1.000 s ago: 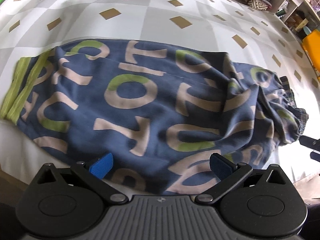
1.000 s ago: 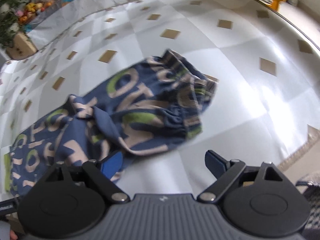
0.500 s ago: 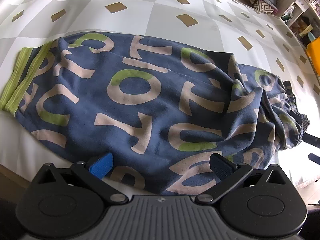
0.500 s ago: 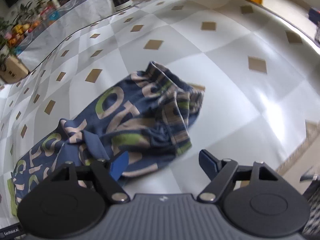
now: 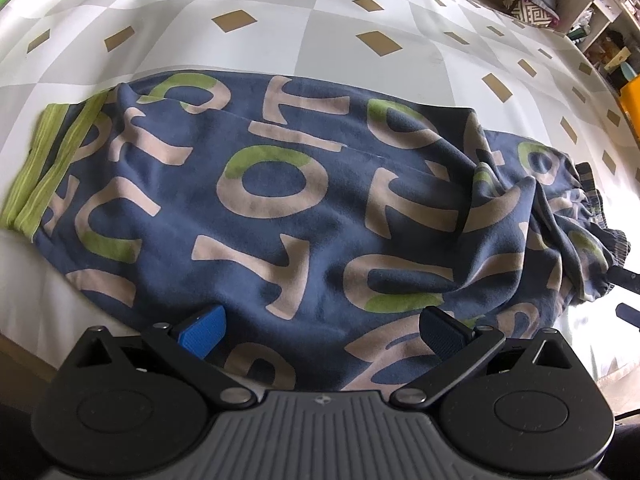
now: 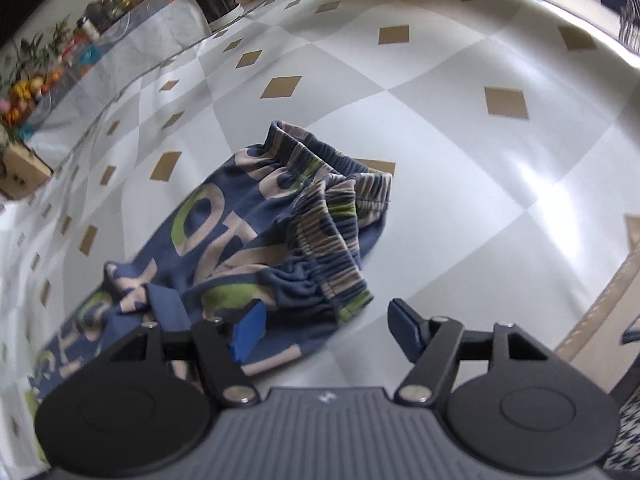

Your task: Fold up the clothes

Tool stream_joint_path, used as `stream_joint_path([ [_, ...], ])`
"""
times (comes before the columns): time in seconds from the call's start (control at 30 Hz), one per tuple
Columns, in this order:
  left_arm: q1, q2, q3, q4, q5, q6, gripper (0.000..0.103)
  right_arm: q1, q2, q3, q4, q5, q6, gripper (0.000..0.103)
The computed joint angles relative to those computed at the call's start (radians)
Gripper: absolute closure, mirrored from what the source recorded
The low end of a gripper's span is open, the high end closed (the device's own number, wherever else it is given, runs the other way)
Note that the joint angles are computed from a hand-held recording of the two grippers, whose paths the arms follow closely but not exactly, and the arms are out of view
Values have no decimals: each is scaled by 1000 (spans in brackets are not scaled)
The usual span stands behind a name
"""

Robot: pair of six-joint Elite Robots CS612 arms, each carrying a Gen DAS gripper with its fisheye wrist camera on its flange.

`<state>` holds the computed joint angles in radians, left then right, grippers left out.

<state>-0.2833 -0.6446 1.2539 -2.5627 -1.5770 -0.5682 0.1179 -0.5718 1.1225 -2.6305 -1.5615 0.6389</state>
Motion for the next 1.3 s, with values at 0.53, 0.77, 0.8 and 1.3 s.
stream_joint_path([
  [0.53, 1, 3, -3, 17, -4, -2, 0, 8, 26, -16, -42, 50, -70, 86],
  [0.77, 0, 3, -4, 22, -1, -5, 0, 11, 19, -2, -150, 84, -98, 93],
  [0.8, 0, 4, -5, 24, 0, -4, 0, 11, 21, -6, -158, 94, -101, 93],
  [1.3, 2, 9, -14, 37, -13, -9, 0, -15, 42, -212, 296, 72, -530, 65],
])
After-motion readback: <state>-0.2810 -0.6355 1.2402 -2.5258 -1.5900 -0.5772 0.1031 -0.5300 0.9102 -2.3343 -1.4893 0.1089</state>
